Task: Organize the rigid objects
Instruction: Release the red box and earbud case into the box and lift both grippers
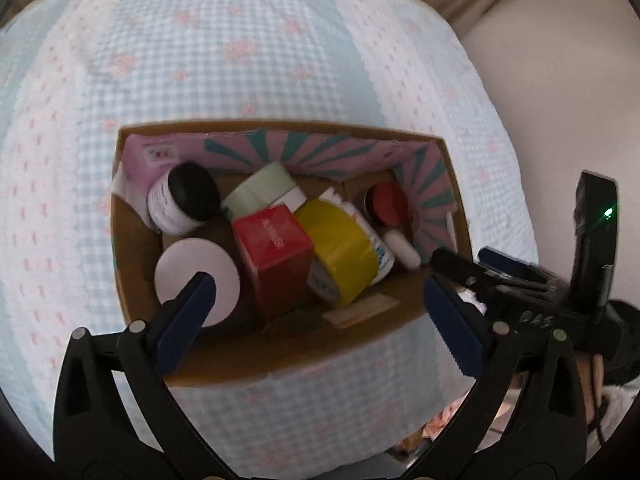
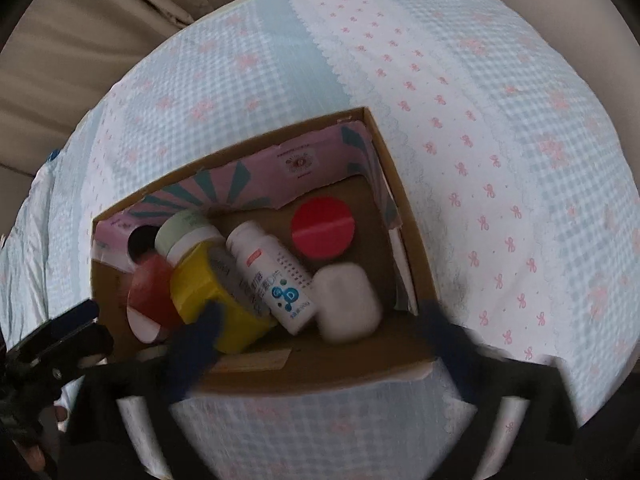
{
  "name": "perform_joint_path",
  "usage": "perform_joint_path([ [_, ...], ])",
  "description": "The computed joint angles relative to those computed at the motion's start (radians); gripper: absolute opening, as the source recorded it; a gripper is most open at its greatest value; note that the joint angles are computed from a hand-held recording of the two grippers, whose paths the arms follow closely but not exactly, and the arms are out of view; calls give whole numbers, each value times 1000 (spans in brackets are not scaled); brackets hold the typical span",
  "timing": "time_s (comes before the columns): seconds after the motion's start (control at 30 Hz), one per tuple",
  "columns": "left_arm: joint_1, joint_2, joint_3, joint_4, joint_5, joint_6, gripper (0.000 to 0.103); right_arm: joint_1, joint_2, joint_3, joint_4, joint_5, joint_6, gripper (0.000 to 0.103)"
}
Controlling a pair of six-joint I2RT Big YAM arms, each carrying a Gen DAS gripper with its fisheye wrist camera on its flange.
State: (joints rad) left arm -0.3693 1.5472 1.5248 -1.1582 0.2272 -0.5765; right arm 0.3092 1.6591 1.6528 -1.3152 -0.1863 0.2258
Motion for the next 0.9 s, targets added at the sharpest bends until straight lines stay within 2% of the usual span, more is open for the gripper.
perform_joint_path([
  [0.13,-6,3,1,-51,-40,26,103,-2,-27,-33,30,21,-1,103],
  [0.27,-7,-12,-10,-49,-58,8,103,-10,-35,-44,32,8,-10,103],
  [0.5,-37,-23,16,-81,-137,-52,103,-28,-39,-28,15,-35,-62,103],
  [0.67,-76,-35,55,-118,-200,-119,103,-46,-53,-3,-17,-68,-118,103],
  [0.77,-109,-44,93,-151,-246,-159,103,-63,-64,33,-63,-79,-154,103],
  [0.9,-167,-56,189,-244,-353,-215,103,-86,-86,104,-138,-84,-204,103],
])
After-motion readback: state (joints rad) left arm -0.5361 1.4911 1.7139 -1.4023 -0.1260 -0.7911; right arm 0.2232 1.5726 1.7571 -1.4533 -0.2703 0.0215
